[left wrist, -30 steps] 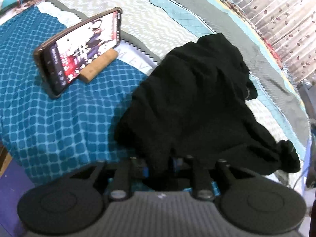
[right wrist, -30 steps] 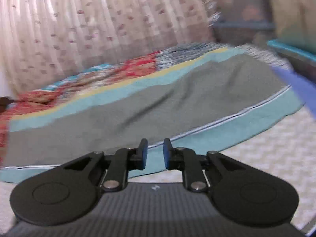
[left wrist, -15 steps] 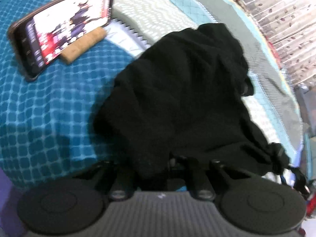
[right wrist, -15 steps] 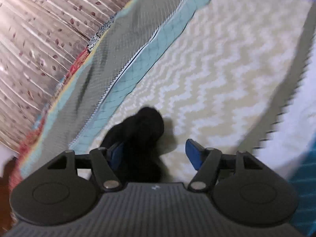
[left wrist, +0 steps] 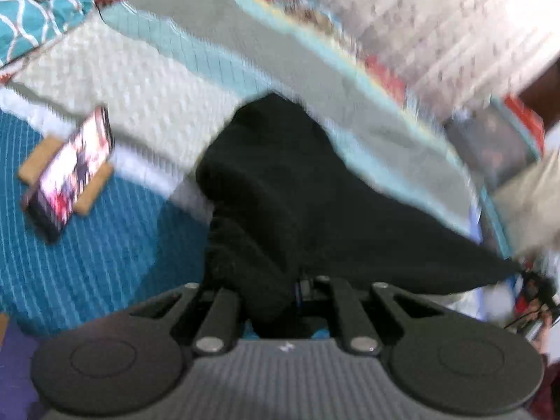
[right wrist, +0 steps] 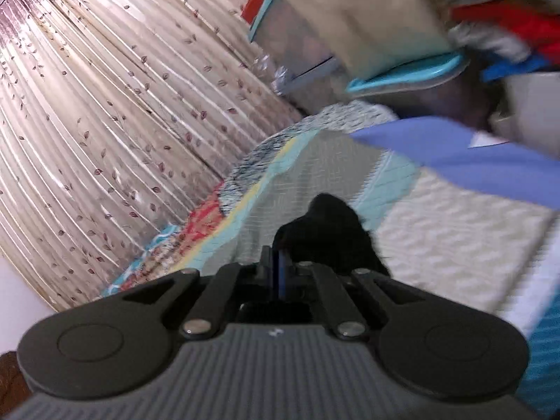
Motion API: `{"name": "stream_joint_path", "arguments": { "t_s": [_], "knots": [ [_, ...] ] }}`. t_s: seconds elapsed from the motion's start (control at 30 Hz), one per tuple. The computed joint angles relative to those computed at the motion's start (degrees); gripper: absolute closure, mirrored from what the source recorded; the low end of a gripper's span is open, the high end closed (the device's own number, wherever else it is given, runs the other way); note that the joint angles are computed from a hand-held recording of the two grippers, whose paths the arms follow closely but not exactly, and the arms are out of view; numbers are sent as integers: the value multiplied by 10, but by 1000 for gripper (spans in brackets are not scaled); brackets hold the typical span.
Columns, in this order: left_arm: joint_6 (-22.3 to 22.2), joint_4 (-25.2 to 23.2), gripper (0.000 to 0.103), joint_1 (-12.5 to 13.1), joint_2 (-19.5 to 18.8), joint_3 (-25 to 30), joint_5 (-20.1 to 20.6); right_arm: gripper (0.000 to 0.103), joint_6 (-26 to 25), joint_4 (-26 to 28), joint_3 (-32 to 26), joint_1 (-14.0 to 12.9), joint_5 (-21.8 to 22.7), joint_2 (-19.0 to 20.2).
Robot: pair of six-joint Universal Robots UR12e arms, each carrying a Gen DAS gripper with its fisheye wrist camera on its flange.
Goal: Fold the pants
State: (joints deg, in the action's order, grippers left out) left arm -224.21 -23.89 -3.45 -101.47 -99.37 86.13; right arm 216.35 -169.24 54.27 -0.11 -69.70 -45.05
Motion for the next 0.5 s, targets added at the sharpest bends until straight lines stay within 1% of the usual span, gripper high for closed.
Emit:
{"name": "stream_joint_path", "arguments": {
  "t_s": [0.03,0.1,0.13,0.17,0.2,0.23,0.27,0.3,0.33,0.37,0.43,0.47,0.5],
  "knots": [
    [-2,-13,95,-3,-2,-4,-10,98,-6,7,22,-1,-16,-10],
    [-16,-45,93,-13,-14,-8,-20,97,-24,21,103,-8,-53,-47],
    [-15,-64,90,-16,-18,-7,-20,93,-28,37,131,-11,-67,-60],
    [-16,-94,86,-20,-25,-2,-18,92,-30,64,153,-11,-90,-70],
    [-22,-116,85,-22,-28,-2,-24,89,-33,105,170,-8,-125,-80],
    [-25,-114,85,-20,-25,-10,-33,79,-32,131,181,-8,-153,-87],
    [-33,-99,84,-19,-19,-20,-36,70,-24,134,194,-8,-175,-94],
    [-38,-72,81,-16,-8,-34,-35,65,-2,122,208,-6,-215,-102],
    [-39,-52,77,-14,3,-45,-26,65,8,109,217,-4,-246,-108],
    [-40,-30,75,-12,13,-56,-6,65,5,92,220,-3,-259,-111],
    [-43,8,62,-9,27,-70,41,65,-23,65,204,3,-259,-109],
    [-46,20,61,-9,28,-70,67,65,-45,55,190,6,-248,-105],
    [-45,29,60,-6,28,-70,86,65,-71,48,173,11,-227,-99]
  ]
}}
